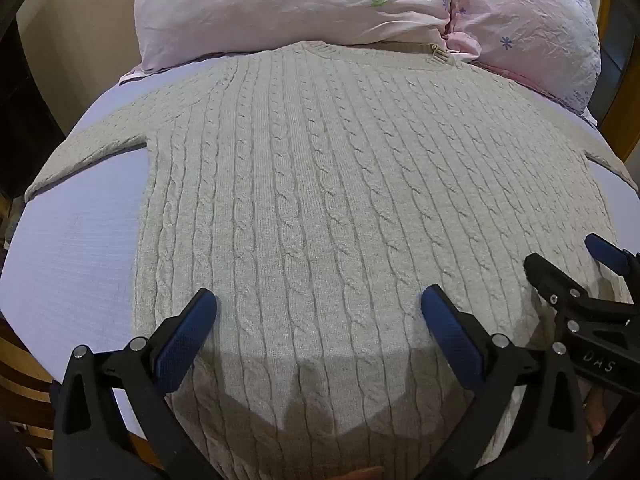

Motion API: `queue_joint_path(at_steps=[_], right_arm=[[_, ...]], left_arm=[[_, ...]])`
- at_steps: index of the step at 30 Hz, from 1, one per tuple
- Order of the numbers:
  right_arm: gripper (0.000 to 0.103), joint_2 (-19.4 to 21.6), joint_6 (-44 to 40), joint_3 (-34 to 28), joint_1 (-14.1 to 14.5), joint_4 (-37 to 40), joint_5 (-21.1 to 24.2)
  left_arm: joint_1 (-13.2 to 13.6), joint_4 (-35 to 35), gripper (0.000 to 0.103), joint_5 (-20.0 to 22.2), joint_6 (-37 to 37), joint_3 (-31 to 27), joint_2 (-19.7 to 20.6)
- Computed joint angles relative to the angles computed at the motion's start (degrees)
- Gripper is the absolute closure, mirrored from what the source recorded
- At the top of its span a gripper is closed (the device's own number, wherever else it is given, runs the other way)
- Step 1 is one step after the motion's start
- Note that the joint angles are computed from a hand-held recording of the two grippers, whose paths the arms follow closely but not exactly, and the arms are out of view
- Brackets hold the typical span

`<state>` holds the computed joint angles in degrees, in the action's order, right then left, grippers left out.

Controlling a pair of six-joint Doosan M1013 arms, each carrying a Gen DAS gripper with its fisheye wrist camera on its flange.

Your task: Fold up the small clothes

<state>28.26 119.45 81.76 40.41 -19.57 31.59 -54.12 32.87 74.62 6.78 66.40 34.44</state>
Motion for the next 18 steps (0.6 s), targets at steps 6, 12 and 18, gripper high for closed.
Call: queue_joint_path(at_steps=[6,12,18], right_arm=[[0.002,-0.03,-0.12,-0.05,-0.04,0.08,0.06],[0.002,-0.06,-0.09,-0.03,-0.05,0.02,0.01],[0.002,-0.09,0.03,0.05,-0.04,-0.07,-0.09]], left_arm=[[-0.06,0.41,0.001,-0.03,-0.19,0.07,-0.01],[-0.08,0.55,0.001,-0.04,-0.26,0.09,-0.01],[-0.1,0.7,0.001,-0.06,-0.33,0.12,-0.02]])
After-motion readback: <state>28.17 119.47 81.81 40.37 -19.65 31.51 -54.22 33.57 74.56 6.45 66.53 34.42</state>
